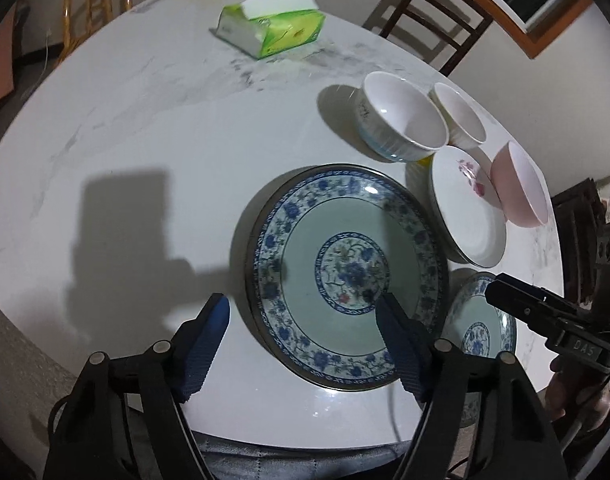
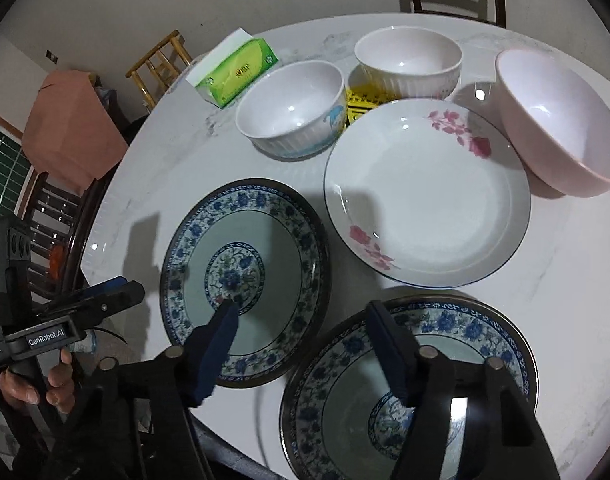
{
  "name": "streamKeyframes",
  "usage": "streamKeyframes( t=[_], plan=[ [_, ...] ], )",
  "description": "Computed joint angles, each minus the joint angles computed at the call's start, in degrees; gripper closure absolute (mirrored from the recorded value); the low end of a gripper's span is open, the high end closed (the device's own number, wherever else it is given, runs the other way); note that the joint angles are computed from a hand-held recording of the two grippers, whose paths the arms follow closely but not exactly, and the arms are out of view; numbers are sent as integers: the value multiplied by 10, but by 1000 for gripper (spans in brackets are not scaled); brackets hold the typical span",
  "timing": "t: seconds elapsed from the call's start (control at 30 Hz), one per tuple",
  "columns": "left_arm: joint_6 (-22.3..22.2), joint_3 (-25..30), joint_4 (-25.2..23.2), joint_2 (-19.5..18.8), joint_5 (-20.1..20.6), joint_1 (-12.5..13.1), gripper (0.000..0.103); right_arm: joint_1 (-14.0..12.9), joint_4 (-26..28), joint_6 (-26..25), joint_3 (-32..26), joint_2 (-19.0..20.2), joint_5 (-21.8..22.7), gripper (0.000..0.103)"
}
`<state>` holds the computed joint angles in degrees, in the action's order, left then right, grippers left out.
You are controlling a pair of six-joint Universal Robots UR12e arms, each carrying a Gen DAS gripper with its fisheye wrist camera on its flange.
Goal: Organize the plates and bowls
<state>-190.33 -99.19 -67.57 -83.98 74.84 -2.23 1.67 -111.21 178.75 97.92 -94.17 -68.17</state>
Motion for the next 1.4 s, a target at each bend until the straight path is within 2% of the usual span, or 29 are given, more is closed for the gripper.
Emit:
streamKeyframes(
  t=[0.07,0.17,0.3,0.47,0.73,0.97,1.4],
  plan=[
    [-1,-2,1,-1,1,3,40,-1,2,-1,0,4,7,51],
    [-4,-4,3,-4,-2,6,46,-1,6,2,-2,11,13,59],
    [-7,-10,9,-7,-10,11,49,-1,9,3,-4,18,10,61],
    [-5,-19,19,-7,-27,19,59,-4,10,5,-3,24,16,69],
    [5,-25,31,-11,-34,25,60,-7,10,-1,-5,35,27,73],
    [19,-28,26,-14,-44,30,71,-11,14,-6,-4,40,37,82],
    [50,-27,20,-24,-49,30,85,-10,17,-12,-5,48,43,85]
  ],
)
